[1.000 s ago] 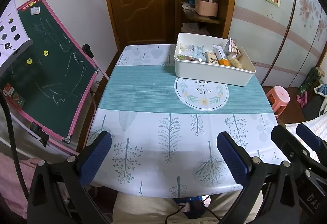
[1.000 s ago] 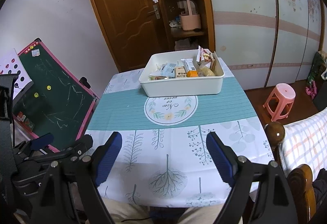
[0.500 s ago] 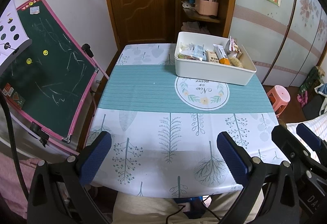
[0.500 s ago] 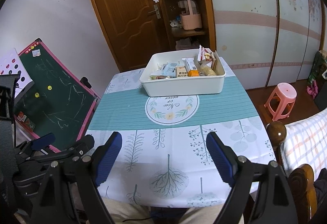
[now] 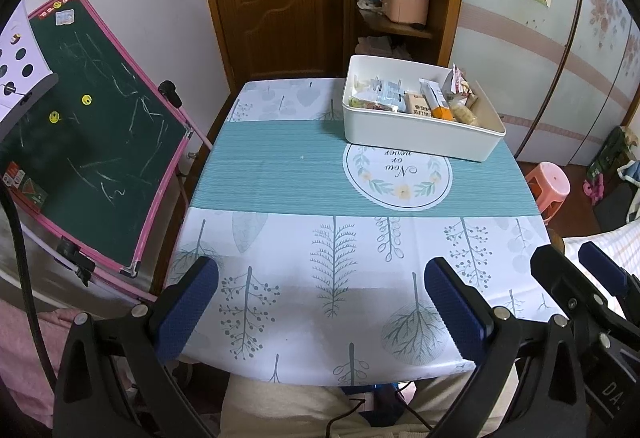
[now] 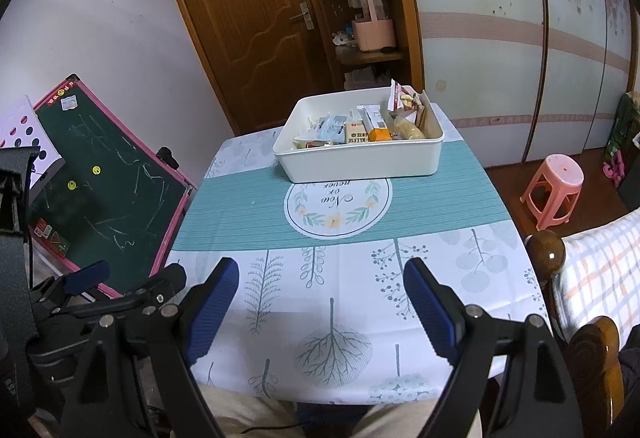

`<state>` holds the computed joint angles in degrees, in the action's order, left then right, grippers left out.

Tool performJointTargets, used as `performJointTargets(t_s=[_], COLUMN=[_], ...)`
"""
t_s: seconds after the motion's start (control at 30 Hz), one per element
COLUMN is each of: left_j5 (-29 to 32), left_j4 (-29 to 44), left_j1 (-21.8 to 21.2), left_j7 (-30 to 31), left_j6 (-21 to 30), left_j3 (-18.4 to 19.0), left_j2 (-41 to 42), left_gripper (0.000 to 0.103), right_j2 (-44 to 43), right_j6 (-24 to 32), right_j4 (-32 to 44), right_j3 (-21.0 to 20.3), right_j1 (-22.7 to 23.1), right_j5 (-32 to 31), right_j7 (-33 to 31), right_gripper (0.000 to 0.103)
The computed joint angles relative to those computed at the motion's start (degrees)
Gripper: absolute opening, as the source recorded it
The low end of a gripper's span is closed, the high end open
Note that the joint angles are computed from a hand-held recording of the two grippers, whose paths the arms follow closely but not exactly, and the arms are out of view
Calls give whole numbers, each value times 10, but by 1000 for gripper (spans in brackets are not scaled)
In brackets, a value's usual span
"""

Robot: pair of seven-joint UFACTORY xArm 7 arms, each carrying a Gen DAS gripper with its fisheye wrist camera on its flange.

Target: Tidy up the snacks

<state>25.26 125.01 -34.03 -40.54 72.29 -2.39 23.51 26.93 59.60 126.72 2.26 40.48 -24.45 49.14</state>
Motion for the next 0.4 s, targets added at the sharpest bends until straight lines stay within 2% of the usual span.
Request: performJointTargets(t_s=[0.4], left_j5=[-14], left_j4=[30], left_j1=[1], left_j7=[12], left_j6=[20], left_j3=[5], left_j2=[23], left_gripper=[102], right_j2=[19], right_j6=[11], right_j4=[23], right_j3=[1], right_j1=[-6], right_j5=[24], right_j7=[-9], right_gripper=[85])
